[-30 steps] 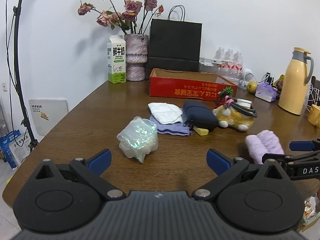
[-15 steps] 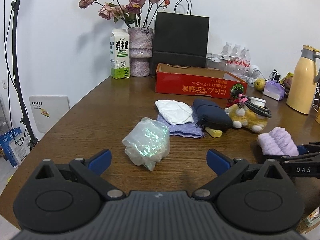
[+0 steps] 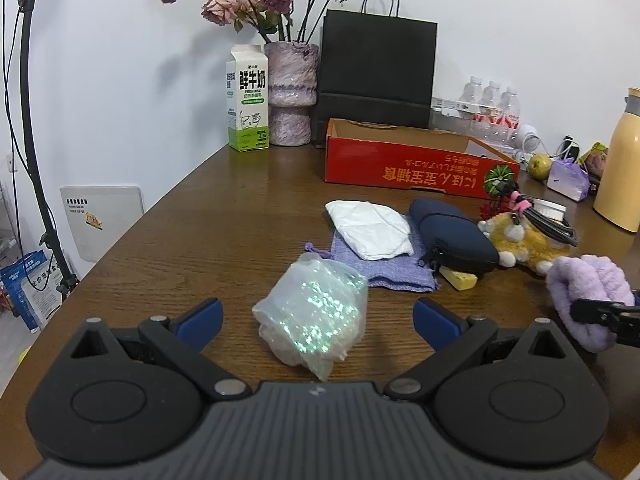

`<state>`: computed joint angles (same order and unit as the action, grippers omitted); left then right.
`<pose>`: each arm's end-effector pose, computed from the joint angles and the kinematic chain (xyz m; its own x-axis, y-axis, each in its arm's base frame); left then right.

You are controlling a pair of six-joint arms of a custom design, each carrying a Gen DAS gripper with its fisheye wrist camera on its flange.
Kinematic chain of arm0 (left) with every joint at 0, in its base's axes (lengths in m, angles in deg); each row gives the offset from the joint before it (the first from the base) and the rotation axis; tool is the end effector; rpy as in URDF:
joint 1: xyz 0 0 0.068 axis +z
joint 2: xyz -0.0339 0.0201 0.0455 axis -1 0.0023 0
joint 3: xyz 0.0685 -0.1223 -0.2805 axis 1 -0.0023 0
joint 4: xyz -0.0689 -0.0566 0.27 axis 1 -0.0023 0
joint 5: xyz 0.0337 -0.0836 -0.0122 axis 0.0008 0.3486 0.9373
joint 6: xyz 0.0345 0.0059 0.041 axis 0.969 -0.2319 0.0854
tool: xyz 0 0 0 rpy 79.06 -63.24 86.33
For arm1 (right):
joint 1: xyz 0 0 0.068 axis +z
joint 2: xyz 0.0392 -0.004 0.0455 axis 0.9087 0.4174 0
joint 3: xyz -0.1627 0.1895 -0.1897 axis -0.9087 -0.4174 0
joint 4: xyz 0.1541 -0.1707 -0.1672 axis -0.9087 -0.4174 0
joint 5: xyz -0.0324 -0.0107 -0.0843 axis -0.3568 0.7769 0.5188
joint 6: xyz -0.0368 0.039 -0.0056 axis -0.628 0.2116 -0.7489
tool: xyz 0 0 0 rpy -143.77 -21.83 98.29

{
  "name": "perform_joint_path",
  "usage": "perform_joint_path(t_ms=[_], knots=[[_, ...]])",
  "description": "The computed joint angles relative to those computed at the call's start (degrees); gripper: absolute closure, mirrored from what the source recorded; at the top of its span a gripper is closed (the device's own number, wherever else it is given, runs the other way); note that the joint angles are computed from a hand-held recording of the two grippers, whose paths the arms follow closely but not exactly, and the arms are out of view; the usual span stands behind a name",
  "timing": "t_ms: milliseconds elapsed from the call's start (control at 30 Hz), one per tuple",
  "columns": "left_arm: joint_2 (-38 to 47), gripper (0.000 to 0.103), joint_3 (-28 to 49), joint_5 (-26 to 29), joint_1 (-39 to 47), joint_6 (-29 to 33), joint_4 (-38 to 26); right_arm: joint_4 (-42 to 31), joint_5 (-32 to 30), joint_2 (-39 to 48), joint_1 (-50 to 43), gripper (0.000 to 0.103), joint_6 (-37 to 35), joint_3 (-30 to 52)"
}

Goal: Organize objects
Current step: 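Grasp the iridescent plastic bag with the left tool while the right tool grasps the lilac towel, then carry the plastic bag and lilac towel with both tools over the red box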

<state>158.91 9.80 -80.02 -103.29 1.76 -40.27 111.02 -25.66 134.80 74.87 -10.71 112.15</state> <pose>0.3074 -0.0707 0.1622 -0.4955 0.0333 -0.8680 0.1289 0.9910 -0.0356 0.2811 0.0453 0.1192 -0.5457 0.0261 -0.8376 -0.0564 0.9961 0.0677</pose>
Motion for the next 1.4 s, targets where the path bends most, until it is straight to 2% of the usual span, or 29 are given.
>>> perform_joint_path(t_ms=[100,200,267,367,500,1033,1400], knots=[[1.6,0.003,1.1,0.1,0.3,-0.5,0.4,-0.2,0.4,-0.1,-0.1,0.068,-0.1,0.2],[2.9,0.016,2.0,0.3,0.6,-0.7,0.2,-0.1,0.5,-0.2,-0.4,0.068,-0.2,0.2],[3.6,0.031,2.7,1.0,0.7,-0.8,-0.5,0.1,0.5,-0.2,-0.4,0.068,-0.1,0.1],[4.5,0.046,3.2,0.4,0.5,-1.2,-0.8,0.4,0.3,-0.4,-0.6,0.068,-0.2,-0.1],[4.4,0.058,2.6,-0.7,0.3,-1.6,0.2,0.7,-0.1,-0.7,-0.8,0.068,-0.4,-0.4],[-1.7,0.059,0.7,-2.4,-2.3,-1.7,-0.1,0.7,-0.9,-5.5,-1.7,0.068,-1.1,-2.5],[-4.0,0.059,3.8,-3.5,-5.1,-1.8,-1.8,-1.4,-2.1,-9.5,-3.1,0.068,-2.9,-0.9]])
